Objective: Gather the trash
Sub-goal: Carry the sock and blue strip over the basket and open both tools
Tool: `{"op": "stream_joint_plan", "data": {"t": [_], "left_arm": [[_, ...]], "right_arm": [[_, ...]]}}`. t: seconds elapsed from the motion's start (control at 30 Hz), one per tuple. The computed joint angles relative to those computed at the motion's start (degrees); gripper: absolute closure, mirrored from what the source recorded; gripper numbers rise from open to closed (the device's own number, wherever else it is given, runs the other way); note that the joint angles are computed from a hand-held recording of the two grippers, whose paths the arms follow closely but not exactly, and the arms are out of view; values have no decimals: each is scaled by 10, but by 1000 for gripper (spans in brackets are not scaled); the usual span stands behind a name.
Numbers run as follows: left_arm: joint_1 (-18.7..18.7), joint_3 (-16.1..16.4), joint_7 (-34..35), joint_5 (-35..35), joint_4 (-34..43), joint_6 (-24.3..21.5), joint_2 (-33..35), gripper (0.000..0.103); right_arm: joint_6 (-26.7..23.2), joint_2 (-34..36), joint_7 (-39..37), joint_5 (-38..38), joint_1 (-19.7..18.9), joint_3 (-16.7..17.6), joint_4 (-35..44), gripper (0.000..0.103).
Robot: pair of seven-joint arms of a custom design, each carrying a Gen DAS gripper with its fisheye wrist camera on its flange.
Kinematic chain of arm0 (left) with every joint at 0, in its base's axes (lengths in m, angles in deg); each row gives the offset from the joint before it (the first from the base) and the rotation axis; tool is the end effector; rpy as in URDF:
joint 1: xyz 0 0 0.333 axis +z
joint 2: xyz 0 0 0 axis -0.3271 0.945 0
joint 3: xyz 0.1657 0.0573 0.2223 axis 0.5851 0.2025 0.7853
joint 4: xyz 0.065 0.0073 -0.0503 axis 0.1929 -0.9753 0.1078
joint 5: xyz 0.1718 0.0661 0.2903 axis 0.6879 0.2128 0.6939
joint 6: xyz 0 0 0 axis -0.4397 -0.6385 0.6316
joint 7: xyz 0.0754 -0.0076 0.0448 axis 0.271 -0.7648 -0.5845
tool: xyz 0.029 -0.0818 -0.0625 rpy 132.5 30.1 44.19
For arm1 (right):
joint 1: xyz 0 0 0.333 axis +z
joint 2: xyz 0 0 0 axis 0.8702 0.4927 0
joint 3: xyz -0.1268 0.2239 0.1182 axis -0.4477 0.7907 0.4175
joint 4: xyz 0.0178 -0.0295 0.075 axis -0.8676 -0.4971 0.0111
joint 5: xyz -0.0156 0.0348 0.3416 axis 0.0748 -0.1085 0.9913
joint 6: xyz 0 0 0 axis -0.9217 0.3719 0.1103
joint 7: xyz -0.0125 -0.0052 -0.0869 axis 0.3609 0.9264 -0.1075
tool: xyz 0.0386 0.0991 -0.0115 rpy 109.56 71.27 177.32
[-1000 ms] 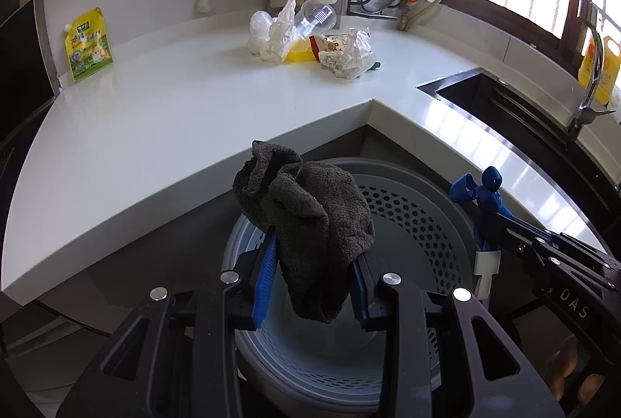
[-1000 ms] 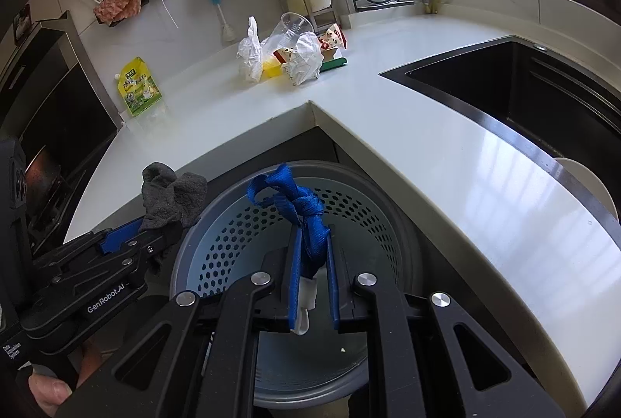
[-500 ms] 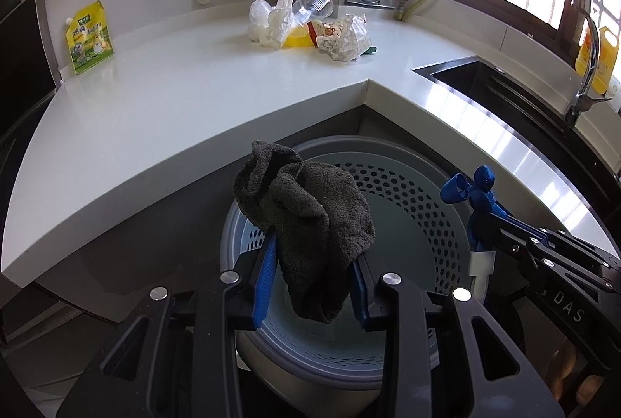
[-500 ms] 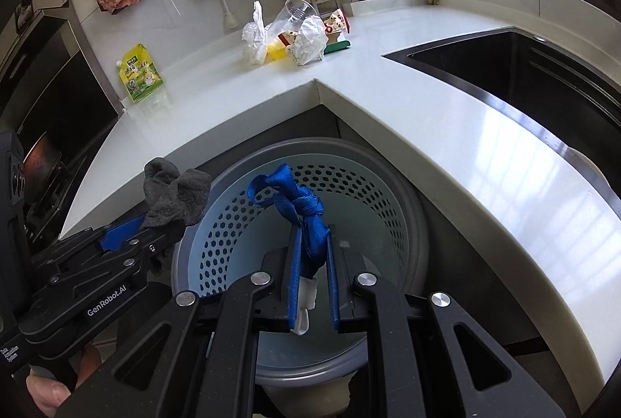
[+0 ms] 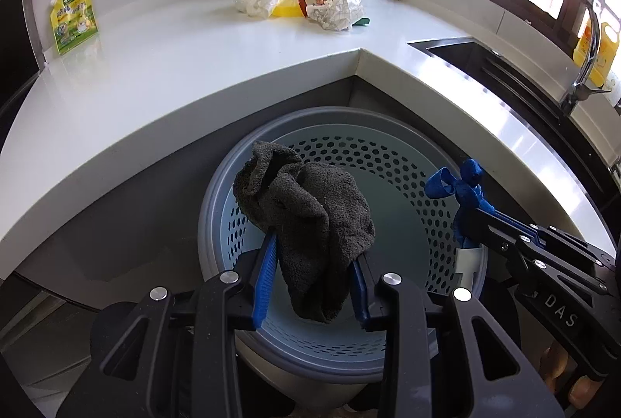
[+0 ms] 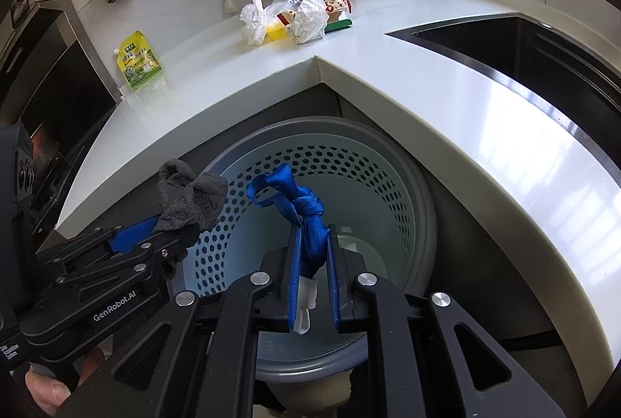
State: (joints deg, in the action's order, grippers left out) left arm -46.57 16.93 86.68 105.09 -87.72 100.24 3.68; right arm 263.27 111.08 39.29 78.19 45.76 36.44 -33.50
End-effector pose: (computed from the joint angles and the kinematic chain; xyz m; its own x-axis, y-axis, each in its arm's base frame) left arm 0.5840 -0.2856 0.2317 0.1083 -0.9905 0.0852 -0.7829 -0.1378 -0.6067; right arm 0.6092 0.1468 0.2267 0.3749 -0.8851 -0.2758 -0.7662 -0.1284 -0.6296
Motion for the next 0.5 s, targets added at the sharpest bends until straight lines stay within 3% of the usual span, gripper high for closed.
{"op": "stream_joint_plan", "data": {"t": [0.23, 0.3, 0.37, 0.43, 0.5], "left_arm": [[7, -2, 5, -16, -7, 16, 2, 68], [5, 2, 3, -19, -10, 17, 0, 63], [-3, 11, -6, -16, -13, 17, -3, 48], [-13, 24, -23, -5, -16, 20, -6, 42], [-15, 25, -27, 2, -16, 16, -7, 41]], "right_arm": [[-10, 4, 1, 1, 5, -5, 8, 91], [-9, 4, 0, 3, 5, -4, 7, 89], [-6, 3, -1, 5, 6, -5, 6, 85], [1, 6, -2, 6, -3, 3, 4, 77], [4, 8, 0, 5, -11, 11, 4, 75]]}}
